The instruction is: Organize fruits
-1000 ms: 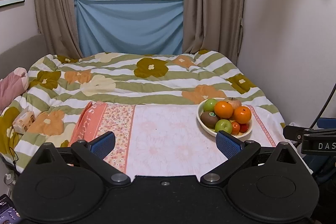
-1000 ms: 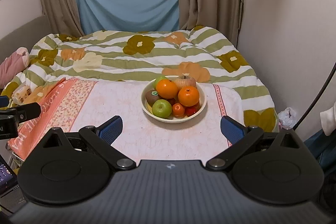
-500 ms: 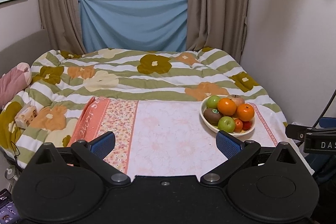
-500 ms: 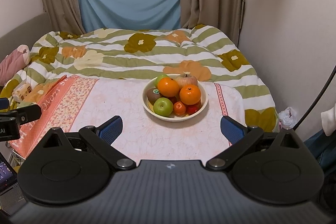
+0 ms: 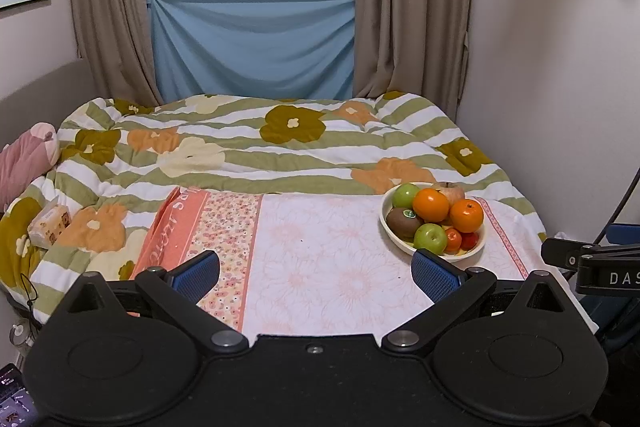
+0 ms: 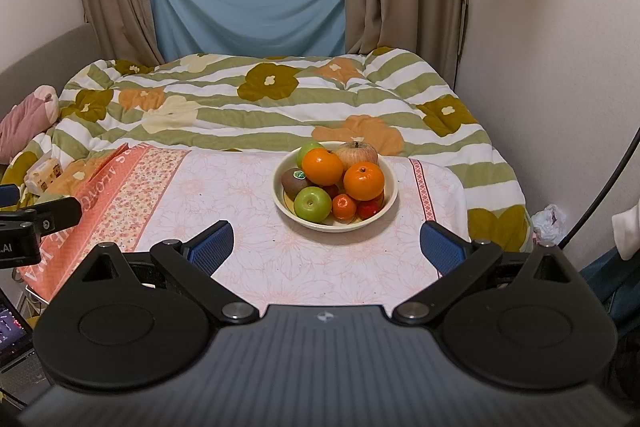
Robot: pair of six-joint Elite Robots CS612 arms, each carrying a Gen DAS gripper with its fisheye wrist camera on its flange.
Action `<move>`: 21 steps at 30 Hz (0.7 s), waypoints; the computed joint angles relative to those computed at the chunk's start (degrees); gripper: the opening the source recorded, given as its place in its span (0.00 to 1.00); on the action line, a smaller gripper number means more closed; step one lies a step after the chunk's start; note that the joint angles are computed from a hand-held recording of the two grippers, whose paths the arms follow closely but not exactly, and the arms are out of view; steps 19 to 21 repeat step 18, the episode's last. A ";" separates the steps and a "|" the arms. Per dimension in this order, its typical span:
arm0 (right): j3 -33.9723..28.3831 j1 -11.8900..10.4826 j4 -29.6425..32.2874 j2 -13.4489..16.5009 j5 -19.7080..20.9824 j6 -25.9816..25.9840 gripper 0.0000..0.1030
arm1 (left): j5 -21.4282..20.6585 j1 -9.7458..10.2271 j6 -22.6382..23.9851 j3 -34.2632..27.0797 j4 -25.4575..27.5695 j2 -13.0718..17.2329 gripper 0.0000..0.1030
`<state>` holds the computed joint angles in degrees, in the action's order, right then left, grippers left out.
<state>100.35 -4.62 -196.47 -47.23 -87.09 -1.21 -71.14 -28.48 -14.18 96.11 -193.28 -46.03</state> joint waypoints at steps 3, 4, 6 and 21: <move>-0.02 0.06 -0.01 -0.02 -0.09 0.12 1.00 | -0.14 -0.01 0.21 -0.10 -0.04 0.04 1.00; -0.05 0.13 0.05 -0.03 -0.16 0.24 1.00 | -0.22 -0.01 0.18 -0.04 -0.05 0.00 1.00; -0.10 0.14 0.14 -0.05 -0.15 0.30 1.00 | -0.63 0.05 0.02 -0.02 -0.08 0.00 1.00; -0.13 0.08 0.15 -0.03 -0.03 0.31 1.00 | 0.26 -0.09 -0.28 -0.14 -1.81 0.43 1.00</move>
